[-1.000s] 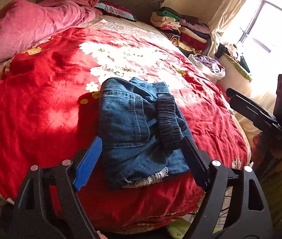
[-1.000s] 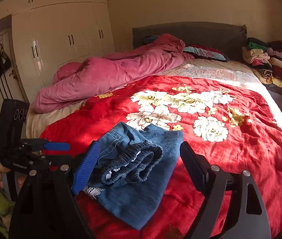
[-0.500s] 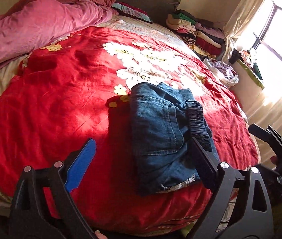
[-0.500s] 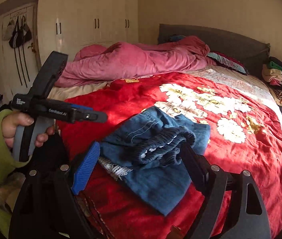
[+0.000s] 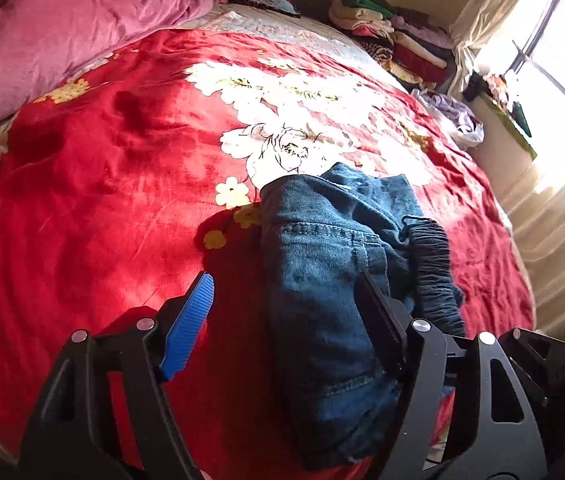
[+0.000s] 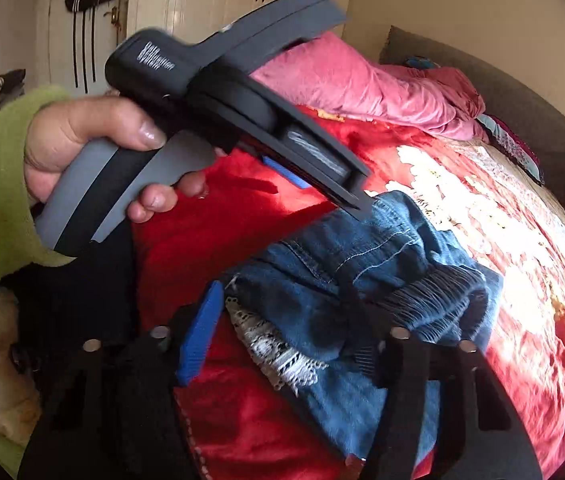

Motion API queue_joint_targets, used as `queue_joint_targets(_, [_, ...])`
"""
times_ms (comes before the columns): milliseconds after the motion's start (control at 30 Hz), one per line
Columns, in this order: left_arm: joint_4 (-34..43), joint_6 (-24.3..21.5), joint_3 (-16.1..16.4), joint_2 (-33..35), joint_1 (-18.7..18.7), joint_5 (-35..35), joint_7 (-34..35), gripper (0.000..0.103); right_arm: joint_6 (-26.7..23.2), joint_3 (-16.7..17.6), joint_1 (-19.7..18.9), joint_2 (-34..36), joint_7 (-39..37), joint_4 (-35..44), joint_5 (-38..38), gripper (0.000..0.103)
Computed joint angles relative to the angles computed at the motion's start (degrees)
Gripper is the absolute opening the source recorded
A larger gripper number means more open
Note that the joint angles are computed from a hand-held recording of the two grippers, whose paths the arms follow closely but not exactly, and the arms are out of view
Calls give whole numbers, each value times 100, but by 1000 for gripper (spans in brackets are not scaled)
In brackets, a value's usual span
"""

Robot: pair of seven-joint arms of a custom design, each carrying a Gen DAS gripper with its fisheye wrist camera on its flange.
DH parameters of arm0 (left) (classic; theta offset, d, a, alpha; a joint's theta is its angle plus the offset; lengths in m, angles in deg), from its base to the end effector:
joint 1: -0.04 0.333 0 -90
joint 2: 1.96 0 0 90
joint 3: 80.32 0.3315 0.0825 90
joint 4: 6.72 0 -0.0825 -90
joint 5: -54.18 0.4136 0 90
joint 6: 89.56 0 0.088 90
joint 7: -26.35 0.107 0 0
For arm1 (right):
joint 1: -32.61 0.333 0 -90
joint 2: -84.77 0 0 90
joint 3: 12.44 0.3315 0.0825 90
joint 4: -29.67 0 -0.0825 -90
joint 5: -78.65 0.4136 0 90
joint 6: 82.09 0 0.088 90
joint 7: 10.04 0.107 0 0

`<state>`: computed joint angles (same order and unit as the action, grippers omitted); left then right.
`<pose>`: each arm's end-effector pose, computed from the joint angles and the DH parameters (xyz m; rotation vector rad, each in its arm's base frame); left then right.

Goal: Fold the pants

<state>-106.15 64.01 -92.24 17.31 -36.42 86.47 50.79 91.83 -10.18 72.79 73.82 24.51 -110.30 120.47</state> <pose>0.4781 -0.5383 0.4564 -1.8725 2.0595 -0.9589 0.4154 0.3117 0.4494 -2.2842 0.6526 -0.4554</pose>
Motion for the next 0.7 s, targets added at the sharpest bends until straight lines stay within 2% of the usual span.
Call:
queue_joint_targets(33, [183, -214, 9, 140, -25, -7, 46, 63, -252, -58, 10, 103, -55, 112, 10, 15])
queue_joint_targets(67, [268, -254, -6, 241, -3, -74, 109, 63, -530, -120, 34, 167, -246, 211, 204, 15])
queue_joint_targets(133, [361, -361, 41, 374, -28, -115, 94, 63, -553, 21, -76, 194, -348, 181, 271, 15])
queue_joint_targets(233, [264, -193, 142, 396, -62, -44, -82, 64, -627, 154, -185, 186, -443, 109, 568, 15])
queue_joint_targets(300, [184, -46, 191, 387, -71, 5, -209, 66, -484, 231, -195, 203, -536, 48, 750, 15])
queue_joint_targets(433, [125, 68, 252, 371, -104, 88, -389, 67, -451, 322, -249, 159, -438, 11, 843, 18])
queue_joint_targets(500, [115, 45, 309, 318, -177, 231, -555, 67, -599, 287, -255, 57, -390, 11, 889, 24])
queue_joint_targets(600, [114, -138, 374, 209, -300, 602, -805, 67, -801, 77, -141, -235, -837, -23, 1590, 28])
queue_joint_targets(700, [-33, -62, 330, 51, -276, 852, -1080, 67, -657, -15, -129, -590, -1034, -188, 2053, 45])
